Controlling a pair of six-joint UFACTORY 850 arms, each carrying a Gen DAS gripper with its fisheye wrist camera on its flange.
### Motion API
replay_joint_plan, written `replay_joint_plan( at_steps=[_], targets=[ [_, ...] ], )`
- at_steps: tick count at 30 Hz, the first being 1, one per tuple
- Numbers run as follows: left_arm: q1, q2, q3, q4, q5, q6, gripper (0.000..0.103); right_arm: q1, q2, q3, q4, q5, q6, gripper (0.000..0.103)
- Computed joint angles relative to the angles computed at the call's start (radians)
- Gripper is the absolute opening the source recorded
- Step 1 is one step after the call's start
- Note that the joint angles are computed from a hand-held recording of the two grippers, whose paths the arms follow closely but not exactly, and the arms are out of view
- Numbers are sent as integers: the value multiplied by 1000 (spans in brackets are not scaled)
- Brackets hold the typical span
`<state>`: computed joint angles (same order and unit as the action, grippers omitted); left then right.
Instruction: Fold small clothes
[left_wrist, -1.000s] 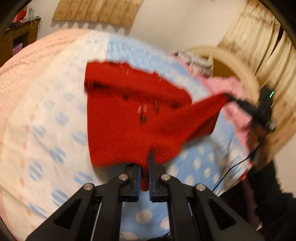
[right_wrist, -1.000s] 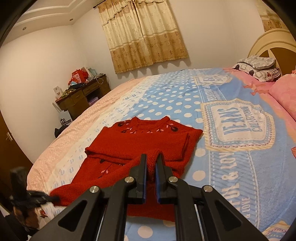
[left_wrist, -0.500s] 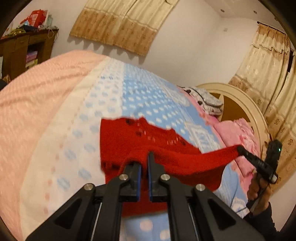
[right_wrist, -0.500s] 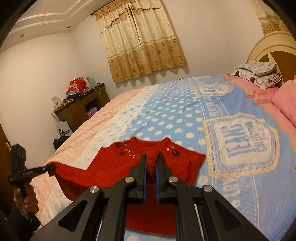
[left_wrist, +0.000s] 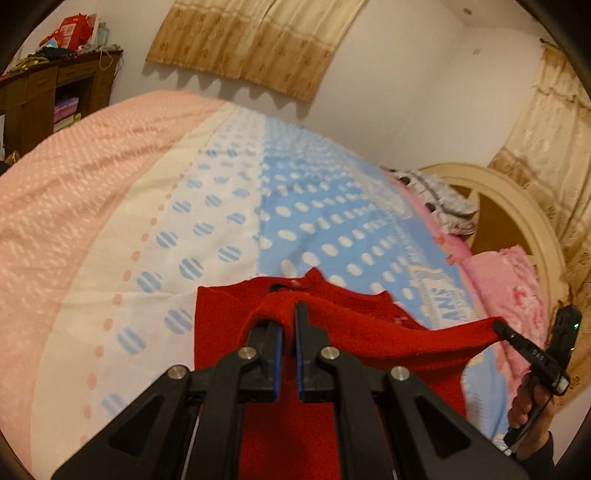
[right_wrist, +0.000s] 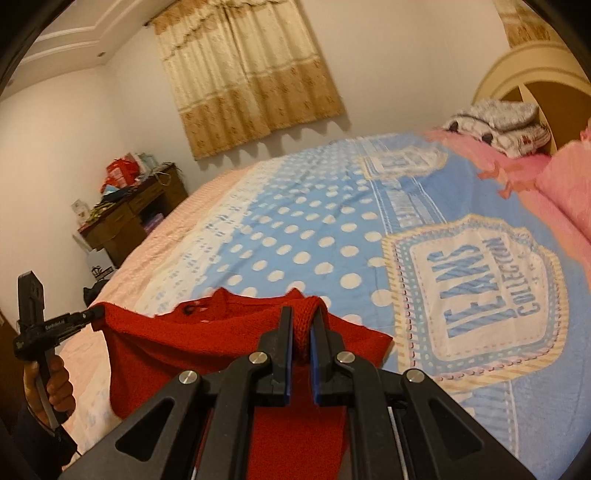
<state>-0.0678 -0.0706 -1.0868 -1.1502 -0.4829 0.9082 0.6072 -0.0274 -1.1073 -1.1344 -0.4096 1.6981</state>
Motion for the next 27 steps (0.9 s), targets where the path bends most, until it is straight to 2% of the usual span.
replay_joint_plan(
  at_steps=[5, 7, 9, 11, 12, 13, 14, 15, 17, 19, 27],
  targets=[
    [-34, -104, -62, 102, 50, -85, 6, -65, -108, -63, 114, 17, -108, 7],
    [-39, -140, -89, 142, 57, -134, 8, -92, -159, -102, 232, 27, -234, 7],
    [-35, -165, -112, 181, 45, -182, 8, -110, -221, -157, 367, -26, -368, 9],
    [-27, -168, -117, 203, 43, -215, 11, -112, -249, -178, 345, -74, -348, 27],
    [-21, -160, -108, 196, 48, -210, 12, -111, -247, -172, 319, -80, -322, 51],
    [-16, -150, -98, 202, 59, -213, 17, -112, -237, -156, 297, -63, -297, 57],
    [-12, -130, -78, 225, 88, -228, 24, -112, -209, -118, 250, -16, -245, 57],
    [-6, -110, -59, 231, 113, -227, 29, -109, -198, -104, 234, -10, -232, 57],
    [9, -82, -28, 193, 143, -184, 47, -85, -178, -82, 195, -59, -220, 57],
    [19, -52, 5, 235, 171, -217, 49, -76, -156, -55, 185, -45, -217, 57],
    [14, 63, 131, 234, 132, -170, 50, -33, -67, 59, 192, 24, -142, 57]
  ],
)
